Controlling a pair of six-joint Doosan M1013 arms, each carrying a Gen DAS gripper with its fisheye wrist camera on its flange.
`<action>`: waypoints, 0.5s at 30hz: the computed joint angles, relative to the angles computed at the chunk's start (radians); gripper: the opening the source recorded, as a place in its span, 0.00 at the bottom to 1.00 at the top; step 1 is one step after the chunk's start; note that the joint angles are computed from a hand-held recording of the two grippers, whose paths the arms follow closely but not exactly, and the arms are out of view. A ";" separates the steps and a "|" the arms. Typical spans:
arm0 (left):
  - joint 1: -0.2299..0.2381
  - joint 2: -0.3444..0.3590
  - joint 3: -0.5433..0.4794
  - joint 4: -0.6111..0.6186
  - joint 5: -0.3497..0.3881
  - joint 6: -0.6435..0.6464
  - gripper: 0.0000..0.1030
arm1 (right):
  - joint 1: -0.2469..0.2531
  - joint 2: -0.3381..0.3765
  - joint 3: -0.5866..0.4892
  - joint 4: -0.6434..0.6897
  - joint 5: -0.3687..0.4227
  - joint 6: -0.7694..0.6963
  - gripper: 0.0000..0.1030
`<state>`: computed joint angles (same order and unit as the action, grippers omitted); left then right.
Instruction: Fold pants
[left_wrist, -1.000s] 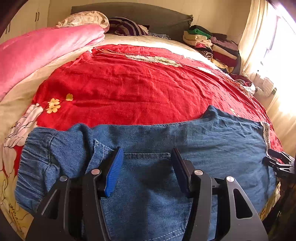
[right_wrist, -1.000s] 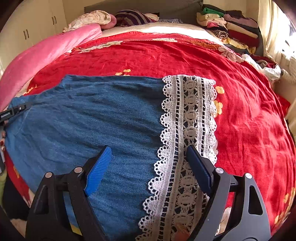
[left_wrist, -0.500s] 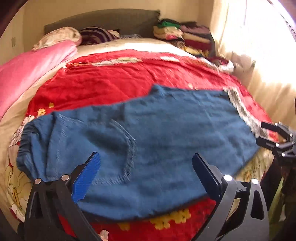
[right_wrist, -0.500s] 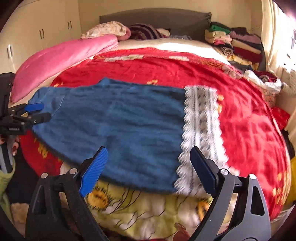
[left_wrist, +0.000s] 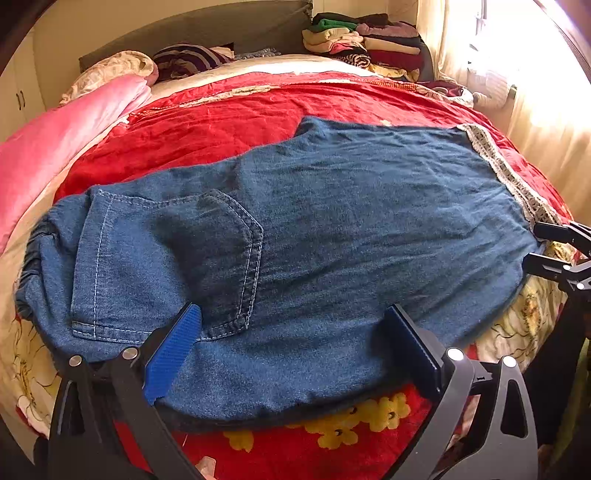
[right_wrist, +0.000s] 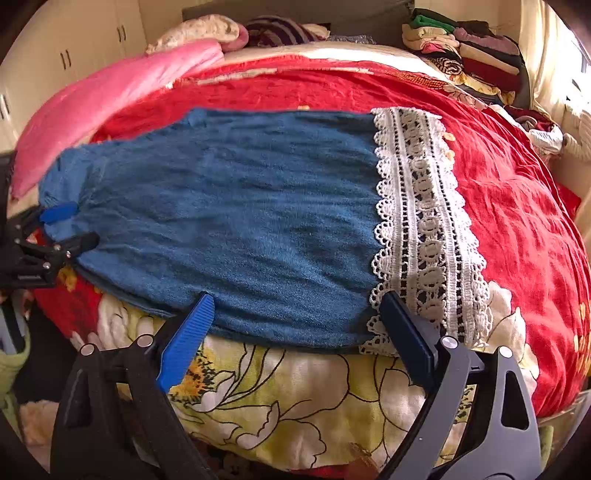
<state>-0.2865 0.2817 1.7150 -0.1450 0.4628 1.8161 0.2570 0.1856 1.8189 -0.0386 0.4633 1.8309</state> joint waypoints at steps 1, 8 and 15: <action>0.001 -0.004 0.000 -0.011 0.003 0.005 0.96 | -0.003 -0.007 0.006 0.022 -0.015 -0.013 0.83; -0.001 -0.048 0.013 -0.086 -0.031 0.064 0.96 | -0.030 -0.058 0.041 0.041 -0.058 0.033 0.87; -0.013 -0.065 0.005 -0.130 -0.034 0.106 0.96 | -0.052 -0.102 0.076 -0.003 -0.107 0.124 0.89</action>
<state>-0.2996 0.2165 1.7199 -0.2748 0.4289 1.9216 0.2052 0.0840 1.8945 -0.0416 0.3561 1.9548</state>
